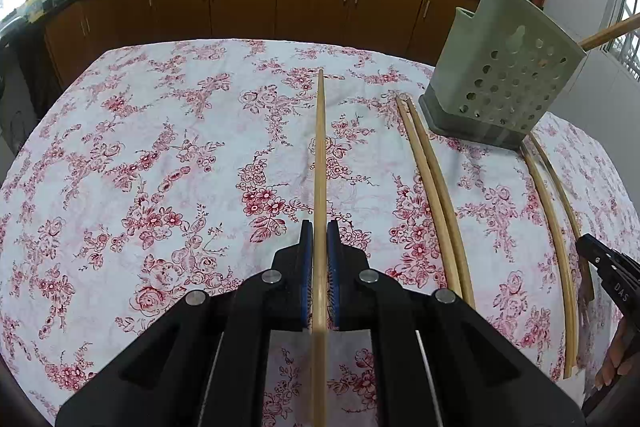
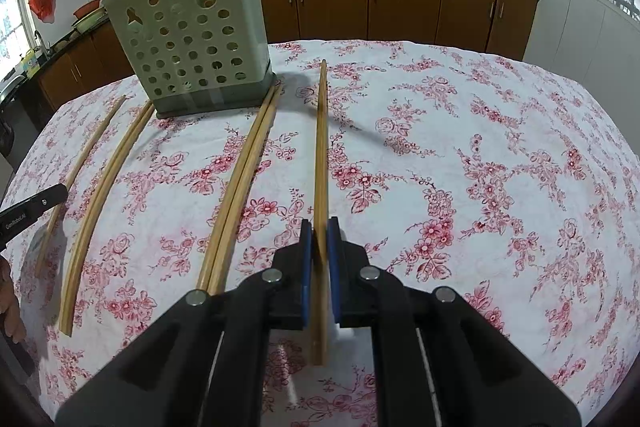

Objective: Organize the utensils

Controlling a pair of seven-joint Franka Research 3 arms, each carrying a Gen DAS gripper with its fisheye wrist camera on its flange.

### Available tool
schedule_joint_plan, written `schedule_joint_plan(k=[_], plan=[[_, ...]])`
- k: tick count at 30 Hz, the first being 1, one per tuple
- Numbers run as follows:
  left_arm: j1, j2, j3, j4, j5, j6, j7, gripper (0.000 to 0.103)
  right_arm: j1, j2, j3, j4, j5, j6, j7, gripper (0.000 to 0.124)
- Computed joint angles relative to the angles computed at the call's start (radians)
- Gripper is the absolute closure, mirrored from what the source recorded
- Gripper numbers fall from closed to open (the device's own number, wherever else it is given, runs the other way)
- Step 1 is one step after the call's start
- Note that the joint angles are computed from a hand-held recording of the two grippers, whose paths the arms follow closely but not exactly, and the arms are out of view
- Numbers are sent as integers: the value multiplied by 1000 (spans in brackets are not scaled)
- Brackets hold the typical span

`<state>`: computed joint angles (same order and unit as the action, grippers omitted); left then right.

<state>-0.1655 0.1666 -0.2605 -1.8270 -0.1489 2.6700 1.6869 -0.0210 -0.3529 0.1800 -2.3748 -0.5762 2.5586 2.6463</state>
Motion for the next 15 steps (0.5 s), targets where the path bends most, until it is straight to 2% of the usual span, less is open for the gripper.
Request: schedule_joint_plan(k=[15], plan=[[-4, 0, 1, 0, 19, 1, -17, 94, 2, 3, -1, 4, 4, 2, 4, 113]])
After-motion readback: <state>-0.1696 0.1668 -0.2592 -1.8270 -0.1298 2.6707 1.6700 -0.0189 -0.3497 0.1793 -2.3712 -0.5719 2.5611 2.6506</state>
